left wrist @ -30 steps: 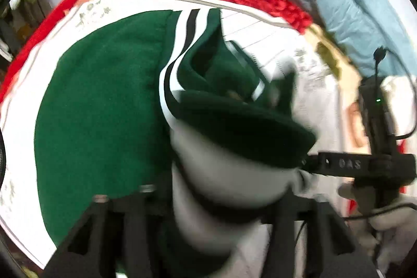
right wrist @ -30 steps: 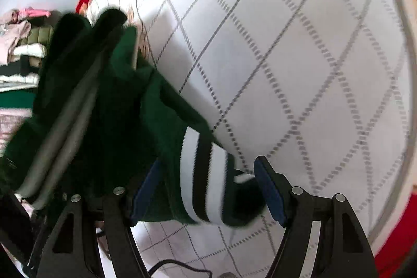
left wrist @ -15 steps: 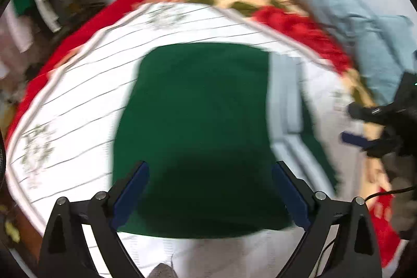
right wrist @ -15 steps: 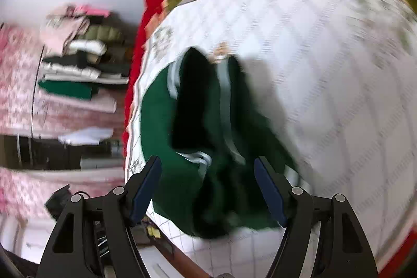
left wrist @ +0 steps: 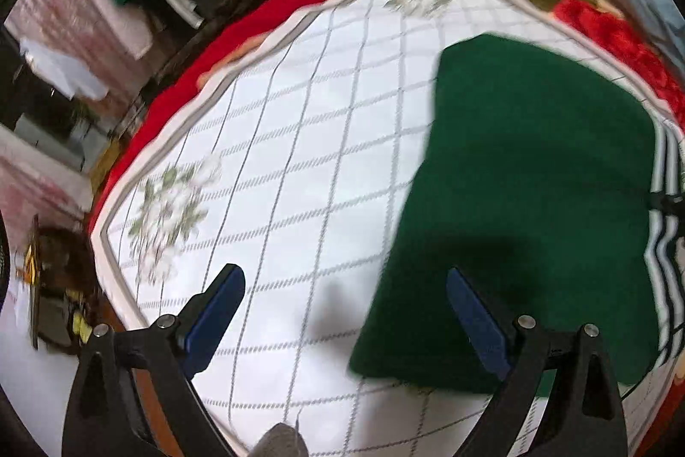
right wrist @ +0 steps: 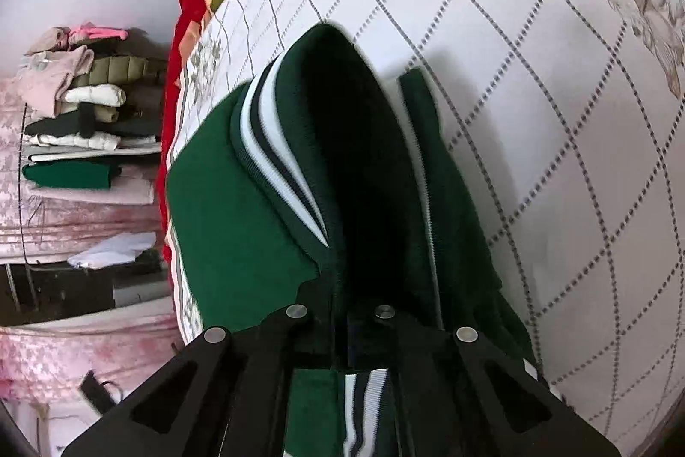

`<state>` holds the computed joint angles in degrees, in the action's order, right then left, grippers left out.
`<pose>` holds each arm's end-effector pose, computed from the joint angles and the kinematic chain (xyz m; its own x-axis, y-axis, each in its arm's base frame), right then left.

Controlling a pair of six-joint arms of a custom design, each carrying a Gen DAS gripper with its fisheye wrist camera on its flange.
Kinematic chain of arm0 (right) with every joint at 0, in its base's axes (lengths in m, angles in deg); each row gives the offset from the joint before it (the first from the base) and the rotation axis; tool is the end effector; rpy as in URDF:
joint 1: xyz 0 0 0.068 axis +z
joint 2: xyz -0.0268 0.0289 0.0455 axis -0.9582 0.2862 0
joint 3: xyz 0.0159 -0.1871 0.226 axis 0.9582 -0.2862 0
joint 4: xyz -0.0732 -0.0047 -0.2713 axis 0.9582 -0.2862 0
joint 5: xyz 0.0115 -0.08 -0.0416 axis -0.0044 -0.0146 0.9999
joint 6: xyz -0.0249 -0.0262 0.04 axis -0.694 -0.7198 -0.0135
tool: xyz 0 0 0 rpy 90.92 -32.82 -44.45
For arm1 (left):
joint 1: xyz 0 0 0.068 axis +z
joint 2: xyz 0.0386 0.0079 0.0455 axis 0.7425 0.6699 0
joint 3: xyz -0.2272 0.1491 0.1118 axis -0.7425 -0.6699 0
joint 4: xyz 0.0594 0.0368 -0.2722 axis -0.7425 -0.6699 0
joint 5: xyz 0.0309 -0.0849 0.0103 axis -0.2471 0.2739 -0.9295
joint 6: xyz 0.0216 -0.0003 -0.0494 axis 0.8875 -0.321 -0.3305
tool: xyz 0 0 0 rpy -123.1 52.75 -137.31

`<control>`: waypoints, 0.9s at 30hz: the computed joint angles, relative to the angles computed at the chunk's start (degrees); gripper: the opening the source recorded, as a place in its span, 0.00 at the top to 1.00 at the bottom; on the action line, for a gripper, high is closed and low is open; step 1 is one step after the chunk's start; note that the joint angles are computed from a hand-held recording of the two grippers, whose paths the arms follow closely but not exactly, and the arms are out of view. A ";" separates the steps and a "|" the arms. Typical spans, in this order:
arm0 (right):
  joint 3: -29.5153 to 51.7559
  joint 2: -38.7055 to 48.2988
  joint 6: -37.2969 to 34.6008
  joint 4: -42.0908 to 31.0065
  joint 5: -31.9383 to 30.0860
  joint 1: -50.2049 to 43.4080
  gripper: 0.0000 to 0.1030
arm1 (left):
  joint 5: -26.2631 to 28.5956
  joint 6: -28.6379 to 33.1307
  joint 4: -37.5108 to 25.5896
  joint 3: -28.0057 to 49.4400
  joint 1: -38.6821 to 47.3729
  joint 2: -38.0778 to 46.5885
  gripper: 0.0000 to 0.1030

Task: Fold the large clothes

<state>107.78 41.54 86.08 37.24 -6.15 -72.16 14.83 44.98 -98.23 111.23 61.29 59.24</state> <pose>0.3024 0.0261 0.1655 -0.9202 0.3889 0.0454 0.3395 0.7348 0.5872 0.2365 0.0634 0.1379 -0.9136 -0.1730 -0.3680 -0.2599 0.9444 0.2013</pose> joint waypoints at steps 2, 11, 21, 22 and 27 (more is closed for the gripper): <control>1.68 -2.17 -2.53 -5.73 -1.54 -1.12 0.86 | -0.05 0.81 -0.09 -0.91 2.07 -0.20 0.07; -0.96 -17.87 -10.96 -26.62 -2.68 -6.73 0.40 | -7.75 4.34 13.68 -10.49 6.83 8.23 0.06; -14.40 -27.97 1.85 -14.53 -11.91 -7.06 0.97 | -2.60 5.73 24.98 -11.29 12.30 20.82 0.00; -15.65 -30.13 3.16 -14.81 -14.56 -10.00 0.97 | 0.58 6.05 25.34 -11.03 14.81 21.28 0.00; -22.16 -25.75 -0.15 -17.18 -7.29 -16.80 0.98 | 5.55 6.05 25.71 -9.93 18.76 22.78 0.00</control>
